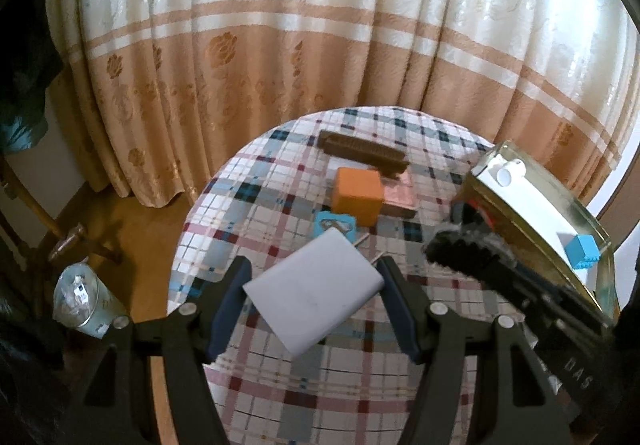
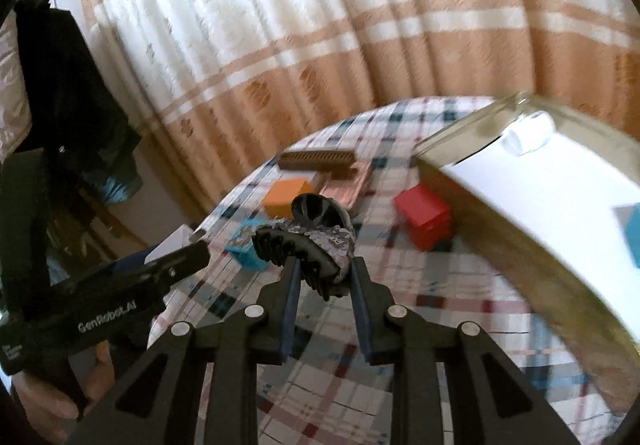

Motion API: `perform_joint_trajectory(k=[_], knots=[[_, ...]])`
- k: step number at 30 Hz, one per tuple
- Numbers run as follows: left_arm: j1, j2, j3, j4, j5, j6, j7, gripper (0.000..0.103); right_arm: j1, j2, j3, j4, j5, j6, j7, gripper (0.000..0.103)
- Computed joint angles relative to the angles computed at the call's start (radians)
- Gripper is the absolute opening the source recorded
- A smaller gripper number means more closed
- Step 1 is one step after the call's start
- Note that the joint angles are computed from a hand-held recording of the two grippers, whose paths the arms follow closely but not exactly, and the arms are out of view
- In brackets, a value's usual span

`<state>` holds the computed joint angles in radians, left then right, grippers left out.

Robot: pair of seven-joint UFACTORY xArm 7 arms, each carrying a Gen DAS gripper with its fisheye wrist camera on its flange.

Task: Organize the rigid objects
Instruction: 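Carry the grey pouch with the right gripper while the left carries the charger over the tray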

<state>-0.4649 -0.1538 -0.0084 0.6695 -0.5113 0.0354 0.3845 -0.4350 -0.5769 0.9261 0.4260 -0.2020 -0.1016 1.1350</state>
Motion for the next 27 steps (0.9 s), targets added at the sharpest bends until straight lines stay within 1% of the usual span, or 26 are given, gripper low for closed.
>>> perform_joint_trajectory(k=[2,5,10,13,16,21,27], knots=[[0.004,-0.008,-0.021,-0.006,0.025,-0.01,-0.022,0.065,0.009,-0.066,-0.006,-0.017,0.007,0.033,0.018,0.027],[-0.032,-0.023,-0.014,-0.011,0.025,-0.022,-0.012,0.065,0.054,-0.134,-0.059,-0.05,0.006,0.059,0.043,0.027],[-0.064,-0.039,-0.018,-0.011,0.064,-0.031,-0.046,0.065,0.126,-0.295,-0.144,-0.108,-0.014,0.162,0.095,0.027],[-0.094,-0.043,-0.009,-0.006,0.073,-0.041,-0.057,0.065,0.169,-0.384,-0.2,-0.148,-0.03,0.222,0.133,0.027],[-0.124,-0.039,-0.004,0.006,0.084,-0.053,-0.069,0.065,0.202,-0.46,-0.244,-0.181,-0.051,0.284,0.169,0.027],[-0.155,-0.02,-0.016,0.034,0.112,-0.07,-0.095,0.065,0.24,-0.559,-0.301,-0.223,-0.099,0.384,0.209,0.027],[-0.136,0.021,-0.074,0.078,0.183,-0.085,-0.155,0.065,0.271,-0.633,-0.362,-0.273,-0.14,0.451,0.242,0.027]])
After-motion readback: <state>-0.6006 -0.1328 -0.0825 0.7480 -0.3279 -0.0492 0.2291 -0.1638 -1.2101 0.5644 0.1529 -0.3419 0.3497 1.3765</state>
